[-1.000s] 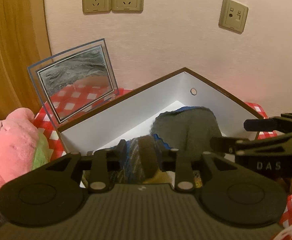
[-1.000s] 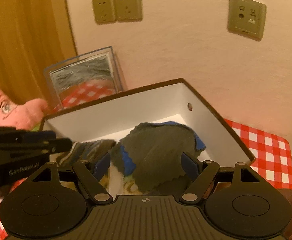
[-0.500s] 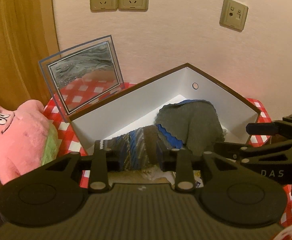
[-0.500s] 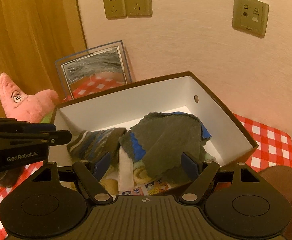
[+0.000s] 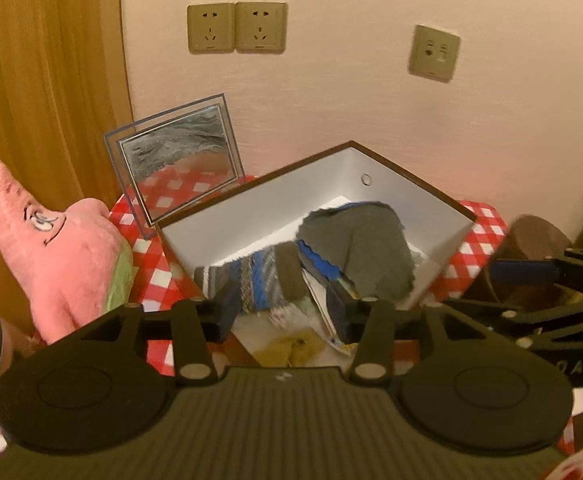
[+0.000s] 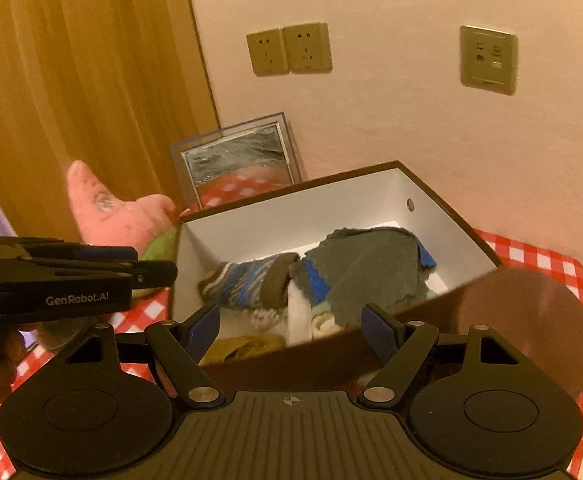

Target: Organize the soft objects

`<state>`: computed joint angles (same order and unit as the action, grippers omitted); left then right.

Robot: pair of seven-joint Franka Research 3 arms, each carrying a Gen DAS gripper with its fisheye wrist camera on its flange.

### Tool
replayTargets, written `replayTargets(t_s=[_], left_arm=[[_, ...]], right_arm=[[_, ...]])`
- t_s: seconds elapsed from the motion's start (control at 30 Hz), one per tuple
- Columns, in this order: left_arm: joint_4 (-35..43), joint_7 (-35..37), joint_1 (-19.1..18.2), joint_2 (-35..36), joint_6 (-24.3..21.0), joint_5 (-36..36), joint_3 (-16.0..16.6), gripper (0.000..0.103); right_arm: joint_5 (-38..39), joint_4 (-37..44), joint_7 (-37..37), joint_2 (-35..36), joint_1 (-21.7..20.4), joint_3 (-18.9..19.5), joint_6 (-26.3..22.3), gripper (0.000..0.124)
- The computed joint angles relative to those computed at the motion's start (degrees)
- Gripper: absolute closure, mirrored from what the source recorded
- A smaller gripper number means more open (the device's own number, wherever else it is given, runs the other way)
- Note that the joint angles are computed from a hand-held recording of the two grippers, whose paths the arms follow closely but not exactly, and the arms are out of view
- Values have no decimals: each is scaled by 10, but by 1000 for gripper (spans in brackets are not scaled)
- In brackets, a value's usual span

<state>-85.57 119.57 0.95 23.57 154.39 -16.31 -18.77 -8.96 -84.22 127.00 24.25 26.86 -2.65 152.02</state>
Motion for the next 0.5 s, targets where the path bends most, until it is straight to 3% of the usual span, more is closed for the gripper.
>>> replayTargets(t_s=[0.2, 0.3, 0.5], left_arm=[[-117, 64, 25, -87, 21, -76, -16, 51], [-161, 100, 22, -124, 26, -120, -7, 41], [-236, 188, 5, -192, 19, -219, 15, 40]], right_arm=[[-52, -127, 87, -96, 21, -11, 45, 46], [-98, -166, 148, -132, 24, -8, 49, 46], [-159, -221, 232, -191, 5, 26, 25, 46]])
